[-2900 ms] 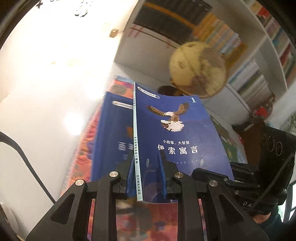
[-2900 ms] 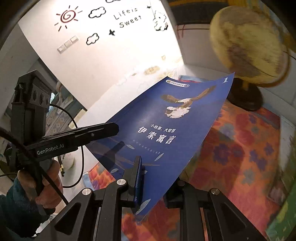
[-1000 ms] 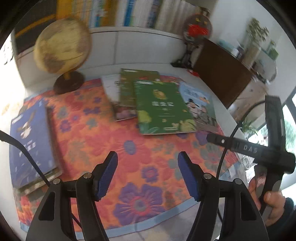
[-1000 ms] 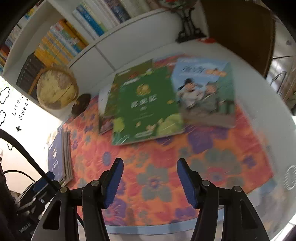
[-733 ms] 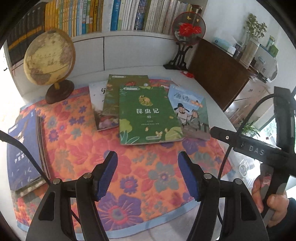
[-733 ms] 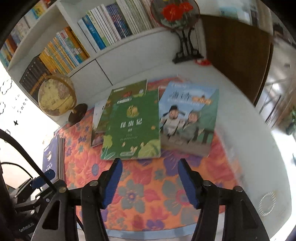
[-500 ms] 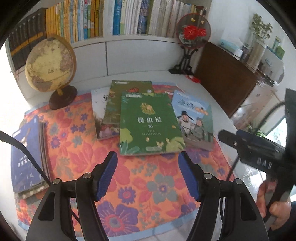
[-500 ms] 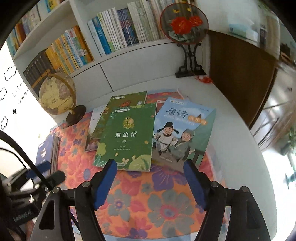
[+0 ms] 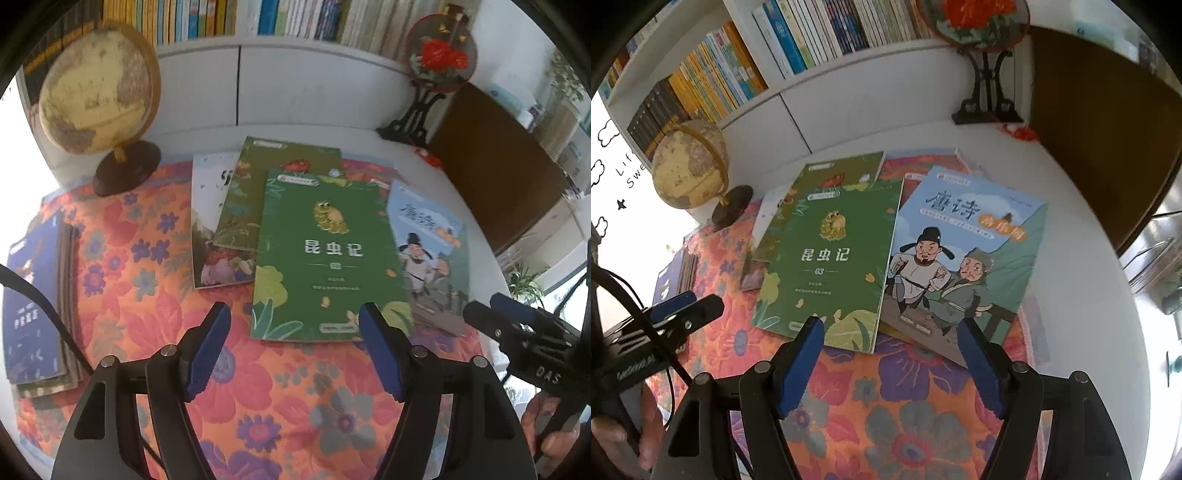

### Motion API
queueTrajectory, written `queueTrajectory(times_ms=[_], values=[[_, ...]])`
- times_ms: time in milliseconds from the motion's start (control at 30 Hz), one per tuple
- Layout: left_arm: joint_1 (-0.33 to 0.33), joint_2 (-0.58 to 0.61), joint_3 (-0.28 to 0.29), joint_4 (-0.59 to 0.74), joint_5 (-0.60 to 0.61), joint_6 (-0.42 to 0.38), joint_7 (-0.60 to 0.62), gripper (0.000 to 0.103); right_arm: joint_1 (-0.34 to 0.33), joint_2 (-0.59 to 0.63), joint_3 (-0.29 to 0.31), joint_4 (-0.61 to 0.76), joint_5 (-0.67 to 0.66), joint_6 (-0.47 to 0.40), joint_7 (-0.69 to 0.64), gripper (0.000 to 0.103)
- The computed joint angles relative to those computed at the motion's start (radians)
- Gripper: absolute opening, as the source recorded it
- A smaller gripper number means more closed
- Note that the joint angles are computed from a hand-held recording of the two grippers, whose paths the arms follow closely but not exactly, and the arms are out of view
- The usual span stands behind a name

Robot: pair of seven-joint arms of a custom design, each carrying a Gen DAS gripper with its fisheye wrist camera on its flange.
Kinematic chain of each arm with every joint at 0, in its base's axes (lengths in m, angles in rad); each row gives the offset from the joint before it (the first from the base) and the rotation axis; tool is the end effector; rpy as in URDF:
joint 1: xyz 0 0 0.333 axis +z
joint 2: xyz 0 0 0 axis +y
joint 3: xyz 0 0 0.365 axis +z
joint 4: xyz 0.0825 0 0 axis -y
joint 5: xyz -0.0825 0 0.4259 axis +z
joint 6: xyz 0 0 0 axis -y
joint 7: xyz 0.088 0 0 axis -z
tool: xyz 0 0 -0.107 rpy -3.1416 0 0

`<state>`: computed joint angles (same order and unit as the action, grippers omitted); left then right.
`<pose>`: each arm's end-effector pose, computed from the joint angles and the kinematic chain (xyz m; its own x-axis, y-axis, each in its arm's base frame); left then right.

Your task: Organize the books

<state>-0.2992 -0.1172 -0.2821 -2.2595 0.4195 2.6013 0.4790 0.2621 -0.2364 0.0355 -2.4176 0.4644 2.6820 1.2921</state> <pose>0.4682 -0.3221 0.4828 0.1484 -0.9770 0.1529 -0.8426 -0.2059 -0.4976 0.4988 0.1390 0.4764 0.2645 -0.9355 -0.2341 -0.8638 -0.1219 -0.4888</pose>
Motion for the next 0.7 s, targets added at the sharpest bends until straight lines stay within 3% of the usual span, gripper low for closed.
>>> queueTrajectory(times_ms=[133, 367, 500, 533, 700], values=[[0.011, 0.056, 0.02, 0.006, -0.037, 0.036, 0.024, 0.069, 0.005, 0.069, -0.001, 0.045, 0.01, -0.02, -0.018, 0.073], [0.03, 0.13, 0.043, 0.007, -0.108, 0.087, 0.062, 0.057, 0.007, 0.176, 0.021, 0.105, -0.021, 0.011, -0.014, 0.072], [0.04, 0.156, 0.049, 0.006, -0.144, 0.131, 0.086, 0.055, 0.01, 0.211, 0.026, 0.118, -0.017, 0.038, -0.029, 0.055], [0.042, 0.162, 0.049, 0.007, -0.159, 0.143, 0.099, 0.051, 0.01, 0.221, 0.026, 0.125, -0.015, 0.034, -0.03, 0.055], [0.051, 0.195, 0.04, 0.011, -0.257, 0.19, 0.181, 0.051, 0.009, 0.252, 0.031, 0.139, -0.011, 0.041, -0.028, 0.053]])
